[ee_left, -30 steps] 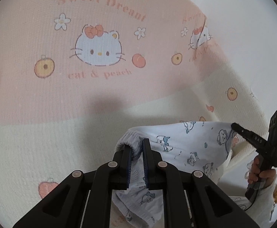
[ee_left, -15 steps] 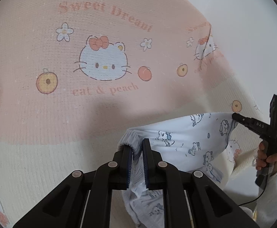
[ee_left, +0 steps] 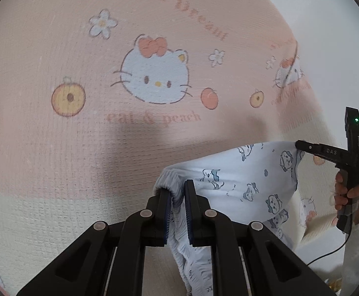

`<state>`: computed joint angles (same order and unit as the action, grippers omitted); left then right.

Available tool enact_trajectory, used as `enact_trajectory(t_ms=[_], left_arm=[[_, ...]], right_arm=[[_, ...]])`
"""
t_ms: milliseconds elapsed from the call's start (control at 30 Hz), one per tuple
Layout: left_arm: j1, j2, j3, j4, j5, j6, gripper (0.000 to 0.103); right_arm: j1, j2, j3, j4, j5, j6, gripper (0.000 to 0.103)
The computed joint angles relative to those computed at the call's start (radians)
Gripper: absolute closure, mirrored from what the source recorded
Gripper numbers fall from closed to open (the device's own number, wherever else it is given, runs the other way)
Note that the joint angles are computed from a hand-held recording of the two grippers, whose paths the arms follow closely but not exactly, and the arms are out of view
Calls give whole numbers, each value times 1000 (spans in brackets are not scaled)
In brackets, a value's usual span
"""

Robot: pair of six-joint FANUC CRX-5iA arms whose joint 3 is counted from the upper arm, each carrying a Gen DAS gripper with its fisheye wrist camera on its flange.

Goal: Fold clothes
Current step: 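Lift the pants by the waistband with the left gripper while the right gripper lifts the leg, then lay the pants down on the blanket and open both grippers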

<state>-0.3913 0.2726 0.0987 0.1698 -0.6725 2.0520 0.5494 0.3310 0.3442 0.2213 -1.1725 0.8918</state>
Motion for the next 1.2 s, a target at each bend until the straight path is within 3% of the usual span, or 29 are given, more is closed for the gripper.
enact_trajectory(t_ms=[267, 367, 500, 833, 1200], left_arm=[[67, 4, -140, 299, 126, -132, 94], [76, 22, -129, 275, 123, -87, 94], [84, 57, -71, 196, 62, -29, 94], [120, 79, -63, 205, 43, -40, 94], [142, 123, 32, 92, -20, 40, 94]], right_arm=[[-29, 204, 262, -32, -118, 44, 95], [-22, 260, 317, -27, -129, 43, 95], [-10, 339, 408, -18, -158, 56, 95], [-16, 512, 619, -5, -202, 16, 95], [-31, 641, 820, -14, -233, 49, 95]])
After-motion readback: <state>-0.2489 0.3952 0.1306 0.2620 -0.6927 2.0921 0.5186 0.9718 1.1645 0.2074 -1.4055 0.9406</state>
